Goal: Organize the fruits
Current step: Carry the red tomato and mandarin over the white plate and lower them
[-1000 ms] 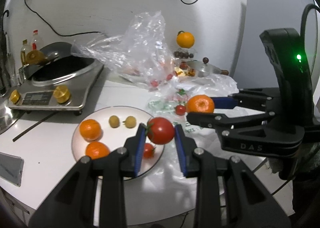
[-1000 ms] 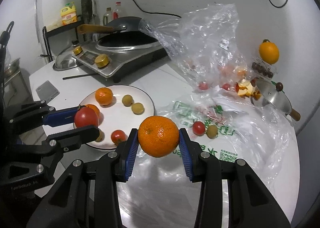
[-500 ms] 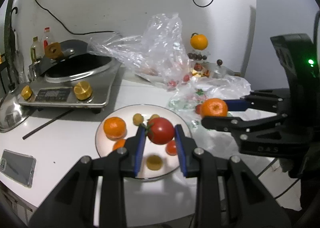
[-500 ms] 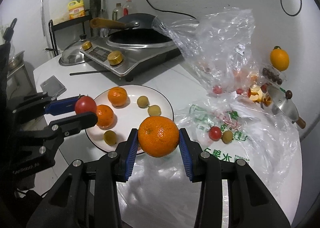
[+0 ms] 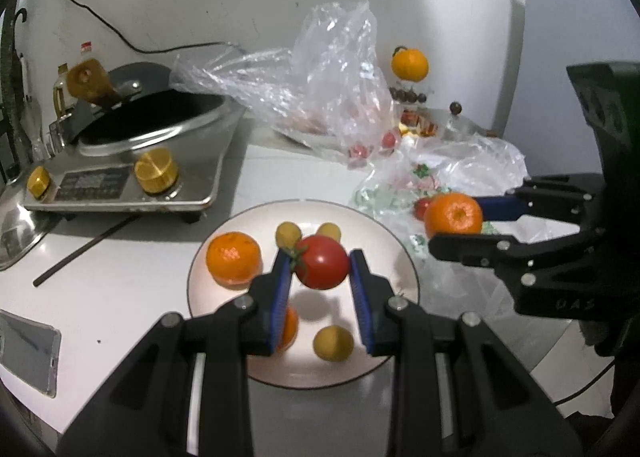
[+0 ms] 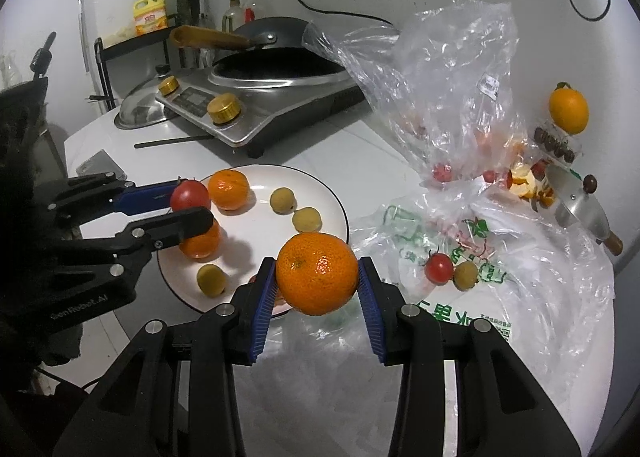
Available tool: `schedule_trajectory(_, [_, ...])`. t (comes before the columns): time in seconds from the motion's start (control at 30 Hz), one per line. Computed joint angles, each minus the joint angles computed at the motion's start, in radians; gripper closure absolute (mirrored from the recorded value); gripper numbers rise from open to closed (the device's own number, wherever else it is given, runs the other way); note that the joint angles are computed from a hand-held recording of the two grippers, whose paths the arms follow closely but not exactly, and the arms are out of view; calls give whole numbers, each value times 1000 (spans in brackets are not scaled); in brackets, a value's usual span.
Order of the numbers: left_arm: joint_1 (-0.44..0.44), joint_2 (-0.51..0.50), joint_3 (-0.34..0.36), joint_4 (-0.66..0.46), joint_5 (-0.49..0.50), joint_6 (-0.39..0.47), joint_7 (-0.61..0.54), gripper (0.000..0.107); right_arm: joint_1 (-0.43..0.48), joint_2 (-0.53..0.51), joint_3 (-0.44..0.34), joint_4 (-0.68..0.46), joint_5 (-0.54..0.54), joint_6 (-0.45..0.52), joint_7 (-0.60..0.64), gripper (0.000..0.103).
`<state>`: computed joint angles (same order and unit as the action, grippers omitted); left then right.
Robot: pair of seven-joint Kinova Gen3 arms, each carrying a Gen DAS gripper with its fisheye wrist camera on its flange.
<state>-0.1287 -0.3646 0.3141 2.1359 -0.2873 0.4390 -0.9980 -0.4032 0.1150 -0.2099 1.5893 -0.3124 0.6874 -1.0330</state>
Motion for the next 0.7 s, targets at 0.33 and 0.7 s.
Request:
schedule_trajectory(0.33, [-35,96,76,-33,-161,44,125,77,21,46,-2,-26,-25,8,23,60])
schedule_trajectory(0.7, [62,115,-4,-37,-203,41,171,76,37,64,-5,-36,-36,14,33,60])
